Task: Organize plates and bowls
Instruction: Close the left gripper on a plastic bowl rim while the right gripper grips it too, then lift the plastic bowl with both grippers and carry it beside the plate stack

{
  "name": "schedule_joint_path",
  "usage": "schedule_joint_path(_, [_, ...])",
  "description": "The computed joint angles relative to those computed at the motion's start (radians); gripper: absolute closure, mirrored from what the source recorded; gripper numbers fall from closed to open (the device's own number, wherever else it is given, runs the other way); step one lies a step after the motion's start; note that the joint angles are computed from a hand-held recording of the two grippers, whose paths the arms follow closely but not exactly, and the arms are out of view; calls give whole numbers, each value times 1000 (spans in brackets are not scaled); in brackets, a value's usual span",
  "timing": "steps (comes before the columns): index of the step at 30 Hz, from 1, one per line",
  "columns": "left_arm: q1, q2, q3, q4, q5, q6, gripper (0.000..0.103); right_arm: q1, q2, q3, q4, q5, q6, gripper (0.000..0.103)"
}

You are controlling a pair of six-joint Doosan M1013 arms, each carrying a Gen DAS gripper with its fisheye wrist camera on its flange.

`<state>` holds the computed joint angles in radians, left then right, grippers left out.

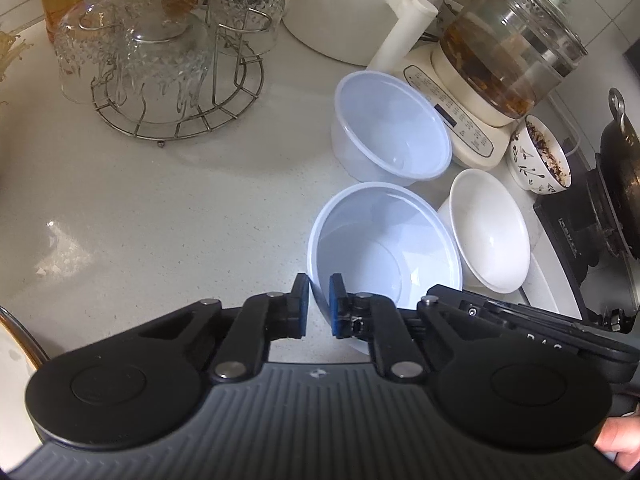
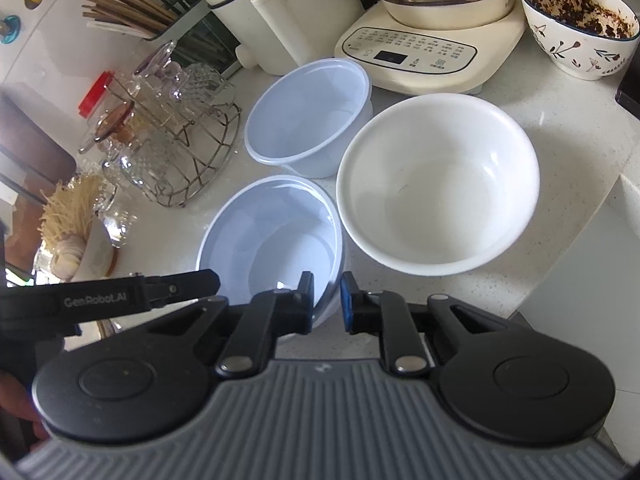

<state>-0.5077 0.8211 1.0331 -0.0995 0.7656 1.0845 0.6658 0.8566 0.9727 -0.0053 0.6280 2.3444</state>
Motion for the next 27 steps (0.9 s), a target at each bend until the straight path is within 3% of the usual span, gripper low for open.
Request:
schedule_joint_path(8, [0, -32, 36, 19, -20, -39, 92, -1, -6, -6, 41, -3, -60, 87])
schedule_joint_path(15, [2, -94, 110, 111, -76, -167, 92, 1, 14, -66, 101, -15, -189, 87])
schedule_joint_path(27, [29, -162, 216, 245, -76, -387, 92, 17, 126, -279, 230, 104, -426, 87])
